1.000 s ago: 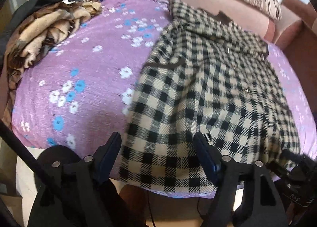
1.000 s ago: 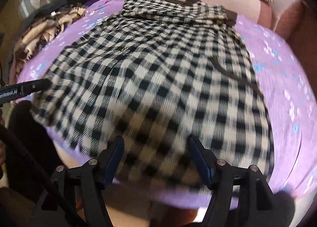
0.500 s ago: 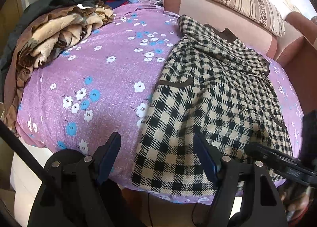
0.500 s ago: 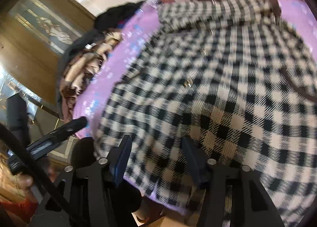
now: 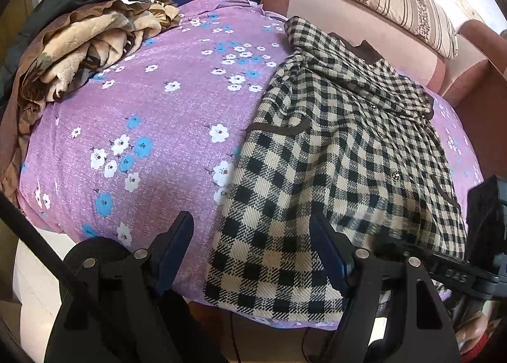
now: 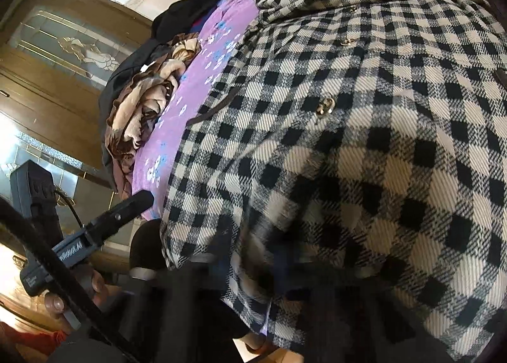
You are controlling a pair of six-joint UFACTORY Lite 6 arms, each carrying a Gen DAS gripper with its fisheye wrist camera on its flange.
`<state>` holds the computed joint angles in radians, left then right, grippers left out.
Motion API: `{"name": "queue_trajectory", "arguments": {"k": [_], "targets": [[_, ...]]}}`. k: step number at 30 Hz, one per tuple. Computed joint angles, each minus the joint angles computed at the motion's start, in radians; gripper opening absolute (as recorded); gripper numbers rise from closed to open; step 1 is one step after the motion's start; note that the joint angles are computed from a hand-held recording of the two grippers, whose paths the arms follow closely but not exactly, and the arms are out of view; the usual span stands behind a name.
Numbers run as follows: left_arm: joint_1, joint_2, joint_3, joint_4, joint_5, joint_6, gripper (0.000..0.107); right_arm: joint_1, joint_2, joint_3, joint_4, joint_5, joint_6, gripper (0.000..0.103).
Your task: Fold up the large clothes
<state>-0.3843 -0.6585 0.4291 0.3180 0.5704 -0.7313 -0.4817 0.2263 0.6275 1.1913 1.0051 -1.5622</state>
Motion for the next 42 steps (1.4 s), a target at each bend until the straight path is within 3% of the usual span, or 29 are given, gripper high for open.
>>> {"name": "queue_trajectory", "arguments": {"k": [7,14,18,23,29,31,32,33,35,37,39,42], "targets": [[-0.027,0.067,0.041,0.051,-0.020,-0.042,0.074,-0.272,-0.062,0.053,-0.146,0.210,0.077,0.003],[-0.052,0.179,0.031,0.149,-0.046,-0.124,0.074,-0.431,0.014,0.082,-0.291,0.089,0.073,0.004],[-0.030,0.258,0.021,0.222,-0.040,-0.210,0.075,-0.463,-0.121,0.053,-0.316,0.106,0.042,0.006],[-0.020,0.201,-0.005,0.263,-0.001,-0.266,0.074,-0.333,-0.255,0.049,-0.226,0.156,0.085,0.006],[-0.044,0.030,-0.018,0.250,0.081,-0.233,0.074,-0.003,-0.182,0.017,-0.119,-0.087,0.148,0.007],[-0.081,-0.015,-0.013,0.272,0.117,-0.248,0.074,0.014,-0.129,0.010,-0.143,-0.157,0.149,0.009],[-0.103,-0.033,-0.012,0.286,0.133,-0.256,0.075,-0.013,-0.116,0.003,-0.124,-0.138,0.116,0.009],[-0.121,-0.039,-0.007,0.294,0.142,-0.261,0.075,-0.042,-0.114,0.010,-0.143,-0.112,0.126,0.011],[-0.151,-0.040,0.001,0.294,0.141,-0.265,0.075,-0.097,-0.133,0.020,-0.184,-0.077,0.142,0.025],[-0.177,-0.029,0.009,0.287,0.136,-0.268,0.076,-0.182,-0.186,0.020,-0.206,-0.029,0.122,0.047],[-0.203,-0.002,0.017,0.291,0.129,-0.283,0.076,-0.256,-0.236,0.025,-0.224,-0.017,0.118,0.053],[-0.229,0.026,0.021,0.298,0.120,-0.304,0.076,-0.381,-0.236,0.077,-0.251,0.007,0.097,0.053]]}}
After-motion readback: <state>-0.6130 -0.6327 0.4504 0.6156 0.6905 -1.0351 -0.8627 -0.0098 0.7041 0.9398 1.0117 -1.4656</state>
